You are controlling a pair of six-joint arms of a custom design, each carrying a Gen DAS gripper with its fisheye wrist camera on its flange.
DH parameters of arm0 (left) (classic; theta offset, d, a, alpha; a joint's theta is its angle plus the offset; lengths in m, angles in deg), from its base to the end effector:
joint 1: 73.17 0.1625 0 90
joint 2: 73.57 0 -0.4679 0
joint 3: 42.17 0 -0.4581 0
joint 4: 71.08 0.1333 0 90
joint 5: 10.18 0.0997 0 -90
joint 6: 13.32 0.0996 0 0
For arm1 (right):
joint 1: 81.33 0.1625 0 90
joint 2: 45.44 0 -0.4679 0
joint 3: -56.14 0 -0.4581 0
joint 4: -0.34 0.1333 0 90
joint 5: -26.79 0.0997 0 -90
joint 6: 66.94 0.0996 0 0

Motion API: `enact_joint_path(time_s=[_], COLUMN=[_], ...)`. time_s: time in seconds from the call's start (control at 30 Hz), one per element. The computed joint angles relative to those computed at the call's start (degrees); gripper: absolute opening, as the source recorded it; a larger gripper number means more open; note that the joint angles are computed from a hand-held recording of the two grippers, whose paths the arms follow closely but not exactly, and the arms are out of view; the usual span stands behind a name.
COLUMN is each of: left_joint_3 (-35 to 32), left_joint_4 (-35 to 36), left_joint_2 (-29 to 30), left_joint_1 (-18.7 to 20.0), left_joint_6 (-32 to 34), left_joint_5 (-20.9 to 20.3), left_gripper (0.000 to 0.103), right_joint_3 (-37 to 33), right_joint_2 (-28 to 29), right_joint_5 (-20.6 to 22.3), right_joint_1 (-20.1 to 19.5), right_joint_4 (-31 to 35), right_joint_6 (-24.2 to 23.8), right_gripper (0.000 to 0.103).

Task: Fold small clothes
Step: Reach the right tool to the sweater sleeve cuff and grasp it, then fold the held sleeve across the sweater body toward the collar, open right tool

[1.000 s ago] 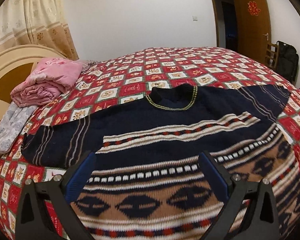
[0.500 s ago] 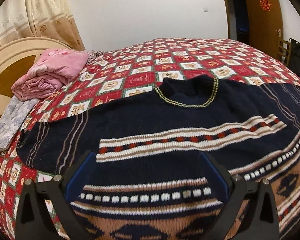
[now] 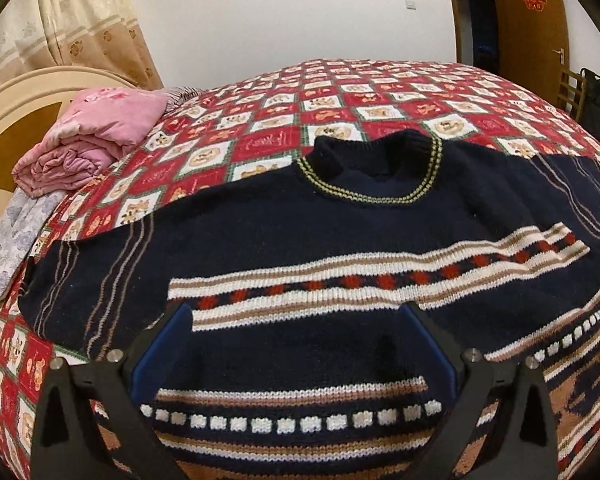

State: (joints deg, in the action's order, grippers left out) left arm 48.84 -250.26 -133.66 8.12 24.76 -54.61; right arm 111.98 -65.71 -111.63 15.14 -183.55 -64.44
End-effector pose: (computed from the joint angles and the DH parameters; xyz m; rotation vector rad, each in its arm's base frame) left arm 0.0903 -0.7605 0.3808 0.3643 2.0208 -0.8649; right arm 0.1621 -0.9077 0.1083 -0.4518 -2.1080 1.2367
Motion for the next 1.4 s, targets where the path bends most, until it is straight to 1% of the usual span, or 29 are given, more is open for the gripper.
enact_joint_path(time_s=[0.03, 0.07, 0.13, 0.2, 0.23, 0.3, 0.4, 0.43, 0.53, 0.6, 0.73, 0.77, 0.8, 0.83, 0.87, 0.9, 0.93, 0.97, 1.03, 1.1, 1.17, 1.23, 1.3, 1.33, 1.37, 1.4], left_joint_3=[0.0, 0.1, 0.4, 0.6, 0.7, 0.4, 0.8, 1.1, 2.2, 2.9, 3.8, 3.8, 3.9, 3.9, 3.8, 3.7, 3.6, 3.4, 3.0, 2.2, 1.5, 0.4, -0.8, -2.2, -3.8, -5.0], left_joint_4=[0.3, 0.5, 2.7, 6.6, 7.7, 10.9, 14.3, 14.4, 15.2, 14.9, 15.6, 15.9, 16.3, 16.7, 17.3, 18.2, 19.1, 20.1, 21.9, 24.1, 25.1, 26.2, 26.9, 28.5, 30.1, 30.8], left_joint_2=[0.0, -0.2, -1.1, -2.4, -2.7, -3.2, -4.3, -4.6, -5.9, -6.8, -8.0, -8.2, -8.4, -8.5, -8.6, -8.7, -8.9, -8.9, -8.7, -7.9, -6.6, -5.0, -3.2, -1.8, -0.5, 0.8], left_joint_1=[0.0, 0.0, 0.0, 0.3, 0.4, 0.5, 0.8, 0.8, 0.9, 0.8, 1.0, 1.1, 1.1, 1.1, 1.1, 1.1, 1.1, 1.1, 0.9, 0.7, 0.1, -0.4, -1.2, -1.5, -1.9, -2.4], left_joint_6=[-0.2, -0.5, -2.4, -5.3, -6.1, -8.7, -11.0, -11.4, -12.5, -12.9, -13.7, -13.8, -14.0, -14.1, -14.3, -14.5, -14.8, -15.4, -16.3, -17.4, -18.2, -19.2, -20.3, -21.2, -22.3, -22.9], left_joint_5=[0.0, -0.2, -1.4, -4.1, -4.8, -4.8, -6.8, -7.0, -8.8, -9.1, -9.9, -10.1, -10.2, -10.3, -10.6, -11.3, -12.1, -13.2, -14.5, -16.5, -17.5, -19.0, -19.1, -20.1, -20.4, -19.8], left_gripper=[0.103, 0.103, 0.103, 0.103, 0.103, 0.103, 0.103, 0.103, 0.103, 0.103, 0.103, 0.103, 0.103, 0.103, 0.103, 0.103, 0.103, 0.103, 0.103, 0.103, 0.103, 0.101, 0.098, 0.093, 0.086, 0.081], right_joint_3=[0.4, 0.1, 0.2, 0.2, 0.5, 0.7, -0.7, -1.0, -2.6, -5.2, -8.9, -9.1, -9.2, -9.1, -8.8, -8.0, -6.7, -3.3, 5.1, 11.6, 16.8, 21.1, 22.9, 23.3, 23.8, 24.6], right_joint_2=[-0.3, -0.1, 0.1, 0.7, 0.7, 1.2, 3.4, 4.1, 6.7, 9.6, 14.4, 15.0, 15.5, 15.8, 16.1, 16.0, 15.4, 13.6, 9.0, 5.4, 2.1, 0.1, -0.6, -0.7, -0.9, -1.5], right_joint_5=[1.1, 0.9, 1.3, 1.9, 2.5, 4.2, 5.7, 6.3, 8.7, 9.8, 12.5, 13.7, 15.8, 18.3, 19.1, 19.2, 19.4, 20.9, 24.9, 25.6, 26.1, 25.1, 23.7, 23.4, 23.7, 24.4], right_joint_1=[0.0, 0.2, 0.8, 2.1, 2.7, 4.5, 7.5, 8.3, 10.9, 12.4, 13.9, 14.0, 13.9, 13.8, 13.8, 14.0, 14.1, 14.0, 13.6, 13.1, 12.2, 11.4, 11.2, 11.1, 10.9, 10.6], right_joint_4=[-0.1, -0.2, -1.7, -4.5, -5.0, -6.0, -6.4, -6.4, -4.0, -0.9, 4.9, 6.2, 8.3, 11.2, 12.2, 13.5, 14.3, 13.7, 8.4, 2.8, -1.2, -8.5, -13.7, -15.9, -17.3, -18.5], right_joint_6=[-0.2, -0.8, -3.4, -7.9, -9.0, -12.6, -18.5, -19.8, -22.6, -24.3, -25.0, -24.9, -24.6, -24.6, -25.3, -26.5, -27.0, -27.2, -26.4, -25.1, -22.7, -21.1, -21.3, -21.1, -20.6, -20.1], right_gripper=[0.009, 0.008, 0.007, 0.007, 0.007, 0.007, 0.007, 0.007, 0.007, 0.007, 0.007, 0.007, 0.008, 0.011, 0.017, 0.043, 0.064, 0.065, 0.065, 0.065, 0.065, 0.065, 0.065, 0.065, 0.065, 0.065])
